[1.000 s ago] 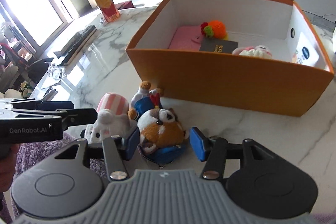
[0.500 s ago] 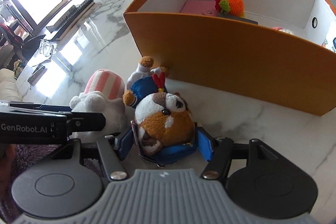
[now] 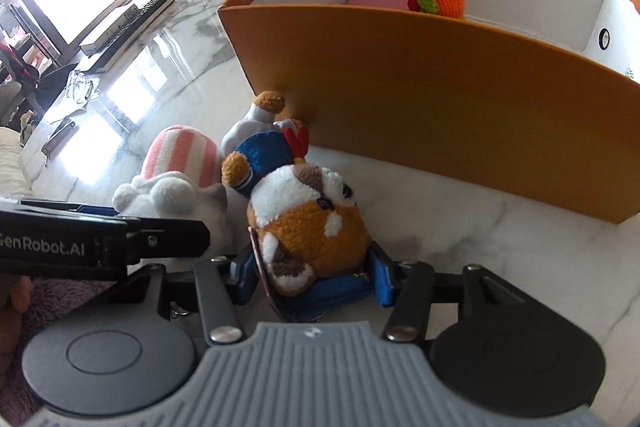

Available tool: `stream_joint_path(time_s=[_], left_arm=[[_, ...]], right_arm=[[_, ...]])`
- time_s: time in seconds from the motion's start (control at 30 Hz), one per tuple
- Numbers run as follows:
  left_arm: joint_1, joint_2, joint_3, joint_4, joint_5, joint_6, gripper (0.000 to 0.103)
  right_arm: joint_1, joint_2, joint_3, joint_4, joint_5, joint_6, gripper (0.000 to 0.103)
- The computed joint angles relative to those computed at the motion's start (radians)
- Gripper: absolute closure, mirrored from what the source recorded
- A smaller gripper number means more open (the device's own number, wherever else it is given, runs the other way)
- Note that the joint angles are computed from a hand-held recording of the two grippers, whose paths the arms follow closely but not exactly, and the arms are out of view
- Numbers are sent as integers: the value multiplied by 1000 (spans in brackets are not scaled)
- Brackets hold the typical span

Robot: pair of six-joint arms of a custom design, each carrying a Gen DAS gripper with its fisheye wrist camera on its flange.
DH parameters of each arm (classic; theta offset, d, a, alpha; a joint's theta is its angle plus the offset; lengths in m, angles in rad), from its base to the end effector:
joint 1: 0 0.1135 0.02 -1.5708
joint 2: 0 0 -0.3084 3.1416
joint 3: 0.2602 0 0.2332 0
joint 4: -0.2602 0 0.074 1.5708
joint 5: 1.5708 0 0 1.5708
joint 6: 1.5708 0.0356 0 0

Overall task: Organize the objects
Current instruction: 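Grasp the white plush with striped hat with the left gripper while the right grasps the brown dog plush, then carry both plush toys over the box with both grippers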

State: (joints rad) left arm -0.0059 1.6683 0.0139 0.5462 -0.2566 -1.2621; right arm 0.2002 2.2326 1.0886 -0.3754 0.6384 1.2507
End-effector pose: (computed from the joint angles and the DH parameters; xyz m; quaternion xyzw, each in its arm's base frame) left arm 0.1394 0.0082 0.0938 -0.5910 0.7639 -0.0343 0.2569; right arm 0.3597 0.0513 0.0740 0.4829 0.8172 -0.2185 0.2264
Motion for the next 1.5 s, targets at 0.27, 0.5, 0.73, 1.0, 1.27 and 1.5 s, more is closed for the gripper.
stream_joint_path(time_s=[0.27,0.5,0.73,1.0,1.27,1.5], left_arm=[[-57,-18,26,-63,-38,-13,25],[-146,49,77,2,-9,34,26],[-197,97,147,-17,-11,47,26],[-228,81,189,-104,-23,24,26],[-274,10,209,-197,-73,-18,26],[-301,-209,265,-380,-123,22,27]], right_arm=[[50,-23,10,-130,-15,107,52],[148,-24,31,-335,-44,273,50],[243,-6,84,-513,-14,331,31],[220,-22,39,-431,40,223,41],[232,-49,-3,-399,40,284,53],[307,-185,-7,-497,94,439,54]])
